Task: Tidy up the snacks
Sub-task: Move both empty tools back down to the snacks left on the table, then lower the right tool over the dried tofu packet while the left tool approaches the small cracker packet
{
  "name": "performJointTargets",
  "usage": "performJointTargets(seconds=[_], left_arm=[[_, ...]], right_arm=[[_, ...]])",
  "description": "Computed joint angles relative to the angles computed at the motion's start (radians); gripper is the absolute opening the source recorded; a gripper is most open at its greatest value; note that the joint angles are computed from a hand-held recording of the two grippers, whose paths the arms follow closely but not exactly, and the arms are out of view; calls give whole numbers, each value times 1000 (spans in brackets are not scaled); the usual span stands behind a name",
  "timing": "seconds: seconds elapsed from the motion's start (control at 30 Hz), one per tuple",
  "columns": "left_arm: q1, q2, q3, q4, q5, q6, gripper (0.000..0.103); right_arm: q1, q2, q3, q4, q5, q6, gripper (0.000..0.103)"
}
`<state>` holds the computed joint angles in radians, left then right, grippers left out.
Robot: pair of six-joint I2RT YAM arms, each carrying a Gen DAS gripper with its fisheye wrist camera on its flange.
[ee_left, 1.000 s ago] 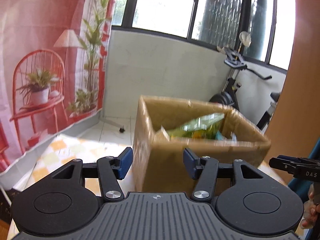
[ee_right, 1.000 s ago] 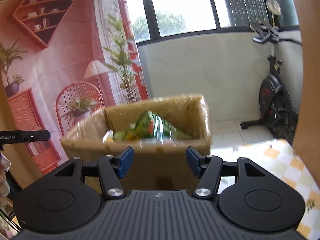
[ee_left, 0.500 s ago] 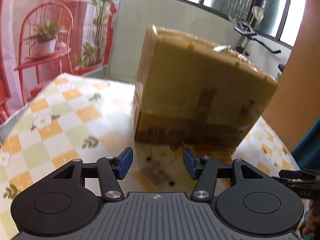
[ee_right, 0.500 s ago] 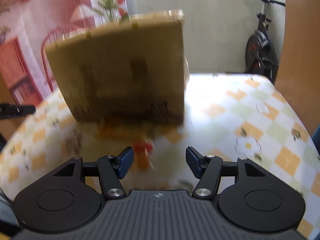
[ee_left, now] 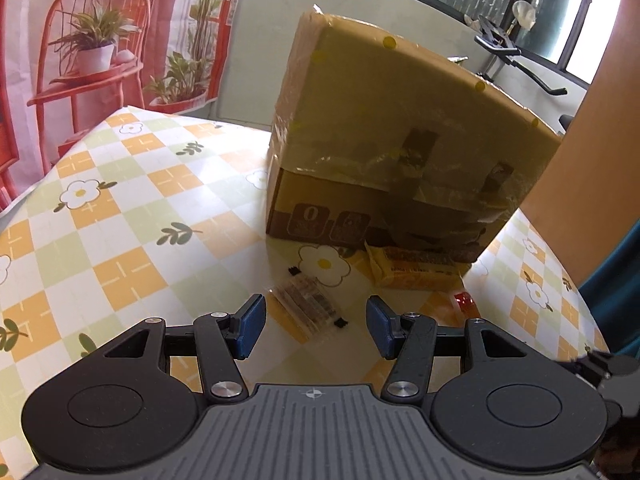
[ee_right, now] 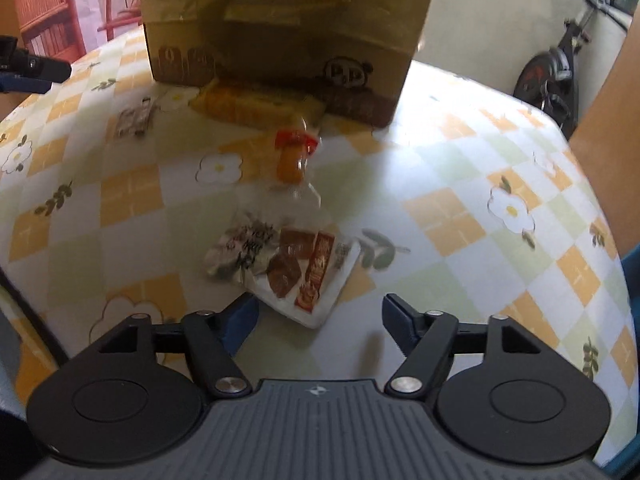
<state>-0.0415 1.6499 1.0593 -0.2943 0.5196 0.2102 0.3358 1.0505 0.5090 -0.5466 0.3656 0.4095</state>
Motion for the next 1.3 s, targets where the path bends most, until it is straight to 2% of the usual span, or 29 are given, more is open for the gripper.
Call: performJointTargets(seconds=[0.27,0.43,0.6,0.8,0.87,1.1,1.23,1.3], left_arm=[[-9,0,-15,-7,-17,3,58],[-14,5,-10,-10,-27,5,58],[-24,5,-15,-11,-34,9,58],[-23,10,-12,-12,-42,7,58],[-25,9,-13,-10,-42,6,58],[-24,2,-24,-5,-36,10,58],[-15,2,-24,-3,-39,6,58],[-13,-1,-26,1,-39,6,58]], right_arm=[[-78,87,7,148,-50,-75,74],[-81,122,18,197,-68,-123,74],[-98,176,41,259,-164,-165,71],[-132,240,91,264,-237,-111,71],[-149,238,108,243,-286,-142,71],[-141,260,153,218,-270,-270,72],[-136,306,152,279,-271,-349,72],[-146,334,150,309,-277,-328,73]])
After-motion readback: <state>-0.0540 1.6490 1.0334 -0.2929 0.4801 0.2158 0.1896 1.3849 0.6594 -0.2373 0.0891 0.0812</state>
